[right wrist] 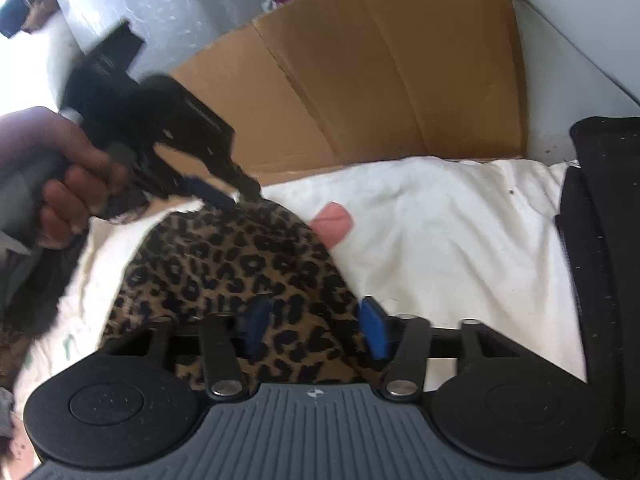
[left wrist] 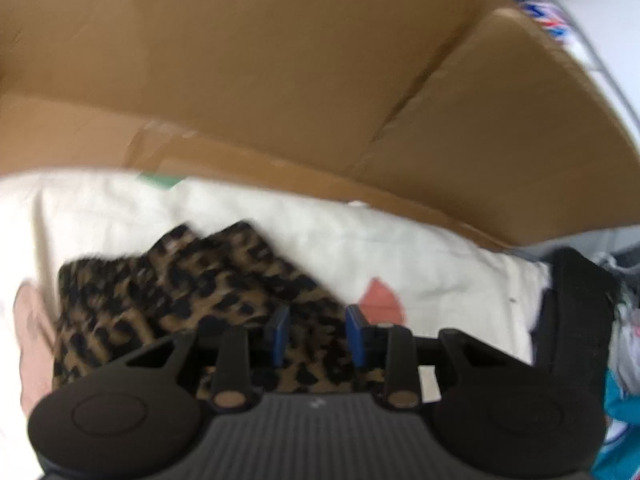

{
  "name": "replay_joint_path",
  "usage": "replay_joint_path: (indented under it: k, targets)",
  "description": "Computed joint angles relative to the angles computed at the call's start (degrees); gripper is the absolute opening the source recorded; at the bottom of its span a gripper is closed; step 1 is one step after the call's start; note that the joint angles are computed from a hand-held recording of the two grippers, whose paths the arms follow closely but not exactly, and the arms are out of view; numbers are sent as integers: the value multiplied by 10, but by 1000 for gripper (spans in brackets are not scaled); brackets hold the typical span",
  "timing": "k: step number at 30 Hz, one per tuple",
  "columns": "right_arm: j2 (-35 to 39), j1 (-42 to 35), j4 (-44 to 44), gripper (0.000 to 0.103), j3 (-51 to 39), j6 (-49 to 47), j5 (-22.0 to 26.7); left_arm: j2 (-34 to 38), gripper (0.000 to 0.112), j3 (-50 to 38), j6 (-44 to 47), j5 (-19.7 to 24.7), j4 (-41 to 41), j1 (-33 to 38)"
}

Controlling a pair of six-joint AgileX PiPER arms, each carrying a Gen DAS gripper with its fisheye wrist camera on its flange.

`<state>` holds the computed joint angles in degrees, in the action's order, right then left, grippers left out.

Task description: Fold clothes

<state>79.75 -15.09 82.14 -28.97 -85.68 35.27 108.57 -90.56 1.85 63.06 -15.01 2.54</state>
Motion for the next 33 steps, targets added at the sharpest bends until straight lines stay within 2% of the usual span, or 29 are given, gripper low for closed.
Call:
replay_joint_path:
  k: [2,5,9,12,14,19,22,25,26,27,28,29,33]
  targets:
    - [-2,2,-2,42,2,2,2,0,32,14,-19,-10,-6,7]
    - [5,5,-14,42,-2,14,-3,0,32,34,-27,-37,7,0]
    - [21,7,-10,42,-6,15,-9,15,32,46,-54,-50,15,-5]
    - [39,20,-15,42,-15,24,-21,26,19,54,-81,-65,37,-3]
    - [48,27,-16,42,-18,24,-26,34,16,51,-84,-65,28,8]
    - [63,43,-36,42,-20,36,-53,48,16,22,-98,-43,18,14]
    - [73,34,-50,43,-22,44,-50,55,27,7,-103,-36,23,6]
    - [85,30,-72,43,-27,53,-43,65,25,-5,-116,-30,38,-5]
    - [83,29,-75,39,-26,52,-40,67,15,-9,-123,-27,47,-10]
    - [82,27,-78,27,-25,51,-37,68,4,-13,-125,-23,56,-12]
    - [82,24,-86,20,-25,60,-33,68,1,-15,-120,-20,57,-12]
    - [81,22,-95,13,-25,68,-29,68,1,-17,-115,-17,59,-12]
    - [72,-1,-103,3,-15,68,-10,54,1,-15,-90,-10,41,1]
